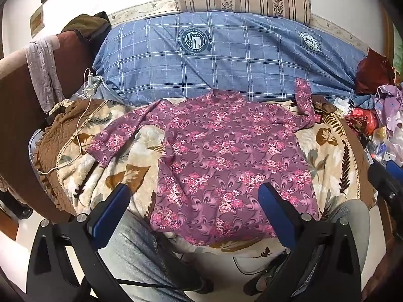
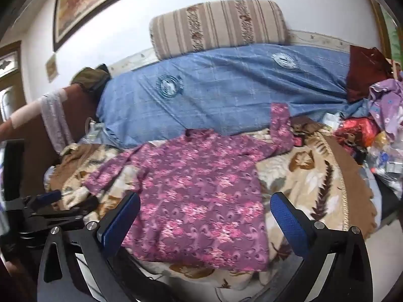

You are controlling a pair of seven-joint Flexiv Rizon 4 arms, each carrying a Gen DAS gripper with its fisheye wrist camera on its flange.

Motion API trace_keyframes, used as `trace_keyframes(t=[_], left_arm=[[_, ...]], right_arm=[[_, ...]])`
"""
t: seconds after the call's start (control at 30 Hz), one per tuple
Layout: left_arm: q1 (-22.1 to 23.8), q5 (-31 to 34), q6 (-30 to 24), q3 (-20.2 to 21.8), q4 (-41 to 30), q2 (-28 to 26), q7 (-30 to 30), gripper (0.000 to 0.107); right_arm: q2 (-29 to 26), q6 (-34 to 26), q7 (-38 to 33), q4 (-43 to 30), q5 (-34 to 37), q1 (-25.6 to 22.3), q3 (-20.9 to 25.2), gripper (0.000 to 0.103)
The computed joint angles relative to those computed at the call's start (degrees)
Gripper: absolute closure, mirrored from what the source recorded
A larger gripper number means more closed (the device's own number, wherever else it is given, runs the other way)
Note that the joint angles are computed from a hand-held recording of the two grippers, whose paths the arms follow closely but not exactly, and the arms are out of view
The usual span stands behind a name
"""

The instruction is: Fold small clothes

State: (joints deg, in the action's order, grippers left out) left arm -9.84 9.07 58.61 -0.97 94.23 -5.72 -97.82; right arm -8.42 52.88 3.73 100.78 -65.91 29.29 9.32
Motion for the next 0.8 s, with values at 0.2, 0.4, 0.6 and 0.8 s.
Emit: trace_keyframes(t=[0.2, 0.4, 0.6, 0.8], left_arm=[[0.49, -1.81, 0.46, -0.01, 1.15, 0.37, 1.94, 0.005], [0.20, -0.71, -0.22, -0.35, -0.85, -1.88, 1.25, 0.005], [-0.37, -0.93, -1.20, 0.10, -2.19, -3.52, 1.36, 0.005], [-0.88, -0.29, -0.42, 0.56, -2.59, -4.21, 1.53, 0.005]], right_arm=[[-0.75, -0.97, -1.21, -0.39, 2.22, 0.18, 0.03, 0.000], [-2.17, -0.97, -2.11, -1.65, 3.38, 0.63, -0.68, 0.000], [-3.51, -1.10, -3.27, -2.60, 5.49, 0.85, -1.35, 0.000], [-3.89, -0.94, -4.02, -3.02, 6.35, 1.11, -1.90, 0.000]])
